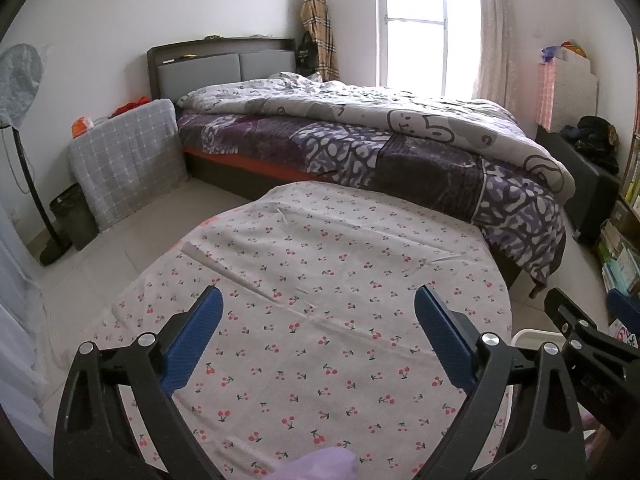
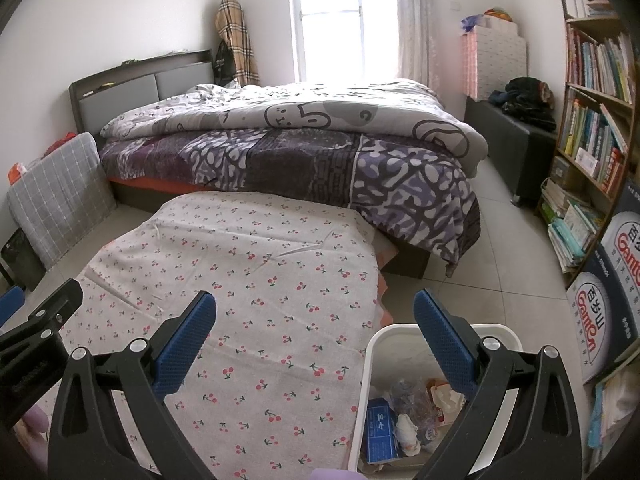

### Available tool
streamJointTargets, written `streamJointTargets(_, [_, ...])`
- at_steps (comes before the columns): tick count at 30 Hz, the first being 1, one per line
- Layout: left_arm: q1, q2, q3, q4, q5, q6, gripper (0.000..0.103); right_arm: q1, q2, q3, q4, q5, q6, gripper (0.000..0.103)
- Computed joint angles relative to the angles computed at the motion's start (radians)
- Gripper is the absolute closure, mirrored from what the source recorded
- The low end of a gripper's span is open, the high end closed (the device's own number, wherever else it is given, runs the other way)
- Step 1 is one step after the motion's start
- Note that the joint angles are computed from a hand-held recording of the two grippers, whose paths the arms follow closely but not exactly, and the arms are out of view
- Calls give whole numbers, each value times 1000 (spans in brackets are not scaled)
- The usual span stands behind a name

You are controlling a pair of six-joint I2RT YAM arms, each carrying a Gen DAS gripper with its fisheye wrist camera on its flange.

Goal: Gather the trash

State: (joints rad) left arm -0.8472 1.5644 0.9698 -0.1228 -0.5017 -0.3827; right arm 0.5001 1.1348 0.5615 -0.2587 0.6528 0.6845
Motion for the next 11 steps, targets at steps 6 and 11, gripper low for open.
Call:
streamJointTargets(6, [6, 5, 21, -38, 12, -27, 9, 5, -6, -13, 7, 6, 3, 7])
streamJointTargets(11, [-12, 20, 45, -52, -19, -36, 7, 4, -24, -36, 18, 5, 3, 7])
